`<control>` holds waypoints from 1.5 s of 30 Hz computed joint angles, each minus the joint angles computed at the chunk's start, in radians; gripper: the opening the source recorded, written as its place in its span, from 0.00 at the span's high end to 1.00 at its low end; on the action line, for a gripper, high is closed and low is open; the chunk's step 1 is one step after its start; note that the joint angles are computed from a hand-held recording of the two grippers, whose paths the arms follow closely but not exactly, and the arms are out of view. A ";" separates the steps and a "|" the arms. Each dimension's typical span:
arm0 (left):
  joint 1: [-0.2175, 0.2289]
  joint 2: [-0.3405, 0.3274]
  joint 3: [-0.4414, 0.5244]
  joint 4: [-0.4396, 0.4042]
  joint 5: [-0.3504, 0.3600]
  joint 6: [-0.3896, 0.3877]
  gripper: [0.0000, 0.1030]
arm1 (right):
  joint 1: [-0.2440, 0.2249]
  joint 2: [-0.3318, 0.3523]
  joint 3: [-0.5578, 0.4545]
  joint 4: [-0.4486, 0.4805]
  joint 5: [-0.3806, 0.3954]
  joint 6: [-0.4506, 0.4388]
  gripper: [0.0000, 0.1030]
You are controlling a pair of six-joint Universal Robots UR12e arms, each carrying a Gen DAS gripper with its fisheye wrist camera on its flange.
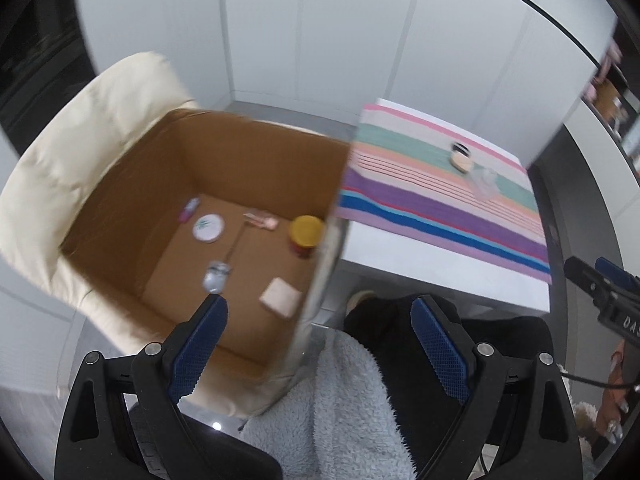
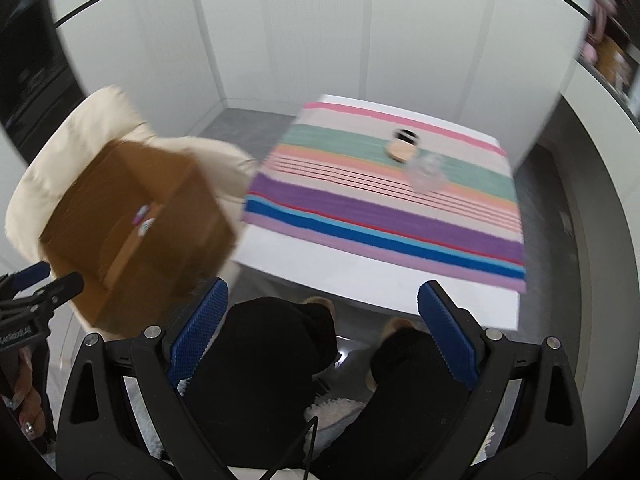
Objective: Organize objects
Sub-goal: 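Withdraw both open tools from the box back toward the table, then grasp the clear square case with the left tool while the right grasps the clear lens case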
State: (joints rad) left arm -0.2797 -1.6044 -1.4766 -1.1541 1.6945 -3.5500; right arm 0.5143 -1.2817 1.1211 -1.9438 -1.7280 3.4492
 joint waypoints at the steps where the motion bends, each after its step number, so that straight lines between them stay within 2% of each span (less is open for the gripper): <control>1: -0.007 -0.012 0.011 0.002 -0.008 0.011 0.09 | -0.008 -0.008 0.012 -0.001 -0.006 0.013 0.05; 6: -0.041 -0.066 0.058 0.026 -0.036 0.060 0.09 | -0.051 -0.057 0.079 0.006 -0.039 0.072 0.05; 11: -0.066 -0.127 0.123 -0.004 -0.063 0.081 0.09 | -0.095 -0.095 0.134 0.003 -0.059 0.091 0.05; 17: -0.099 -0.234 0.250 -0.021 -0.050 0.099 0.09 | -0.157 -0.109 0.176 -0.034 -0.075 0.044 0.05; 19: -0.104 -0.276 0.304 -0.022 -0.069 0.097 0.09 | -0.178 -0.103 0.185 -0.069 -0.086 0.023 0.05; 21: -0.103 -0.331 0.376 -0.043 -0.117 0.108 0.09 | -0.207 -0.091 0.195 -0.121 -0.069 0.009 0.05; 24: -0.106 -0.430 0.510 -0.096 -0.160 0.127 0.09 | -0.253 -0.048 0.185 -0.180 -0.022 -0.010 0.05; 26: -0.109 -0.489 0.586 -0.117 -0.151 0.134 0.09 | -0.274 -0.014 0.165 -0.199 -0.001 -0.021 0.05; 29: -0.113 -0.584 0.702 -0.146 -0.112 0.148 0.09 | -0.302 0.053 0.124 -0.252 0.075 -0.065 0.05; 32: -0.111 -0.669 0.802 -0.192 -0.080 0.142 0.09 | -0.308 0.133 0.064 -0.297 0.130 -0.172 0.05; 34: -0.107 -0.713 0.855 -0.222 -0.064 0.131 0.09 | -0.308 0.192 0.004 -0.284 0.174 -0.272 0.05; 36: -0.103 -0.748 0.897 -0.255 -0.068 0.120 0.09 | -0.302 0.249 -0.049 -0.294 0.176 -0.359 0.05; 39: -0.097 -0.773 0.917 -0.274 -0.080 0.115 0.09 | -0.297 0.320 -0.118 -0.288 0.154 -0.408 0.05; 43: -0.094 -0.790 0.927 -0.309 -0.107 0.112 0.09 | -0.320 0.372 -0.147 -0.325 0.281 -0.439 0.05; 45: -0.092 -0.802 0.940 -0.329 -0.130 0.106 0.09 | -0.324 0.387 -0.151 -0.335 0.312 -0.470 0.05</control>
